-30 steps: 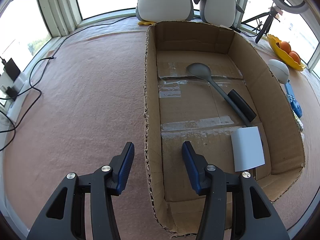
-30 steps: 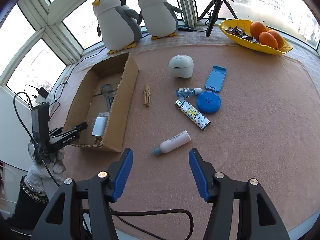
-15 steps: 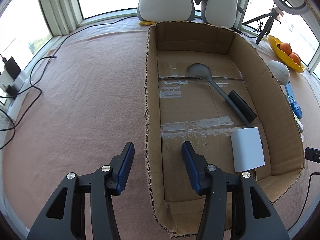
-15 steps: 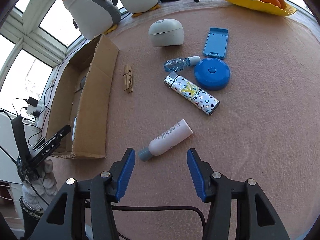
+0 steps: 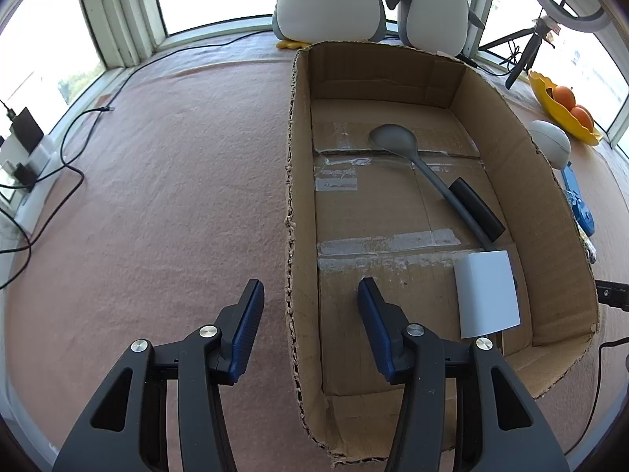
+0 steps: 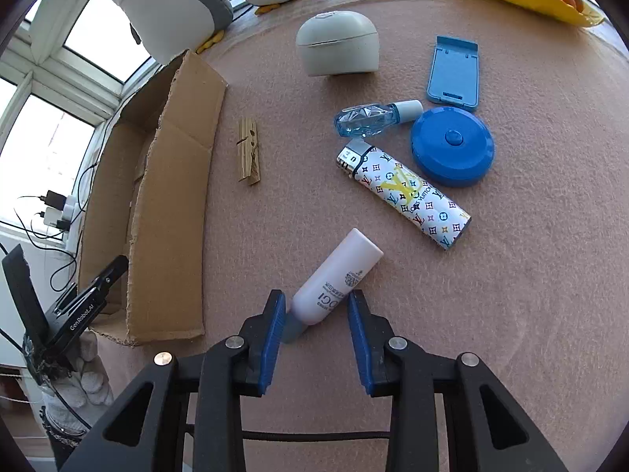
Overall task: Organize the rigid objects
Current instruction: 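Reach the right gripper to the white lotion tube and grasp it, then carry the lotion tube into the box and open the right gripper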
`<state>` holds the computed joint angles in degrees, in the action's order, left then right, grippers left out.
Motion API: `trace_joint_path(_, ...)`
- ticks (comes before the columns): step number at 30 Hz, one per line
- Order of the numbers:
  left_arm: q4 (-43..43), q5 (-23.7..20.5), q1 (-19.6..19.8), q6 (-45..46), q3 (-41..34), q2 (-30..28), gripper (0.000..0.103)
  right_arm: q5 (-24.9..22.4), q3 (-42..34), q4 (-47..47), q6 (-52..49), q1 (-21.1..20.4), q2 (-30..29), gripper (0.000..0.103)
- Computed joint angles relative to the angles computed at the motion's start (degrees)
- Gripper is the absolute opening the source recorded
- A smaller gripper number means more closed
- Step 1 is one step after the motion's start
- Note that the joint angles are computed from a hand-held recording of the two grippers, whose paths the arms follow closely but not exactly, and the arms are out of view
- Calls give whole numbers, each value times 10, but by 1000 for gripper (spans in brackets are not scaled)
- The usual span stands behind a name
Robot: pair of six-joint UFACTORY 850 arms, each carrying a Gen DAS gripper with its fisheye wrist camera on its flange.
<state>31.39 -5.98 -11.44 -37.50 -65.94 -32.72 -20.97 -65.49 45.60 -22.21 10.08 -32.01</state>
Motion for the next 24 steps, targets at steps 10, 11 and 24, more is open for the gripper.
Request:
trace_joint_path(10,-15,1,0,8,0,0,51,7,-54,-222,150,29,-30,23)
trace_joint_path(11,-14,1,0,8,1,0,50,9,-55,-253,171,34,-30,23)
trace_joint_path(24,13,4,0,-29,3,1,51,28,-31,-247,143,32,-4,18)
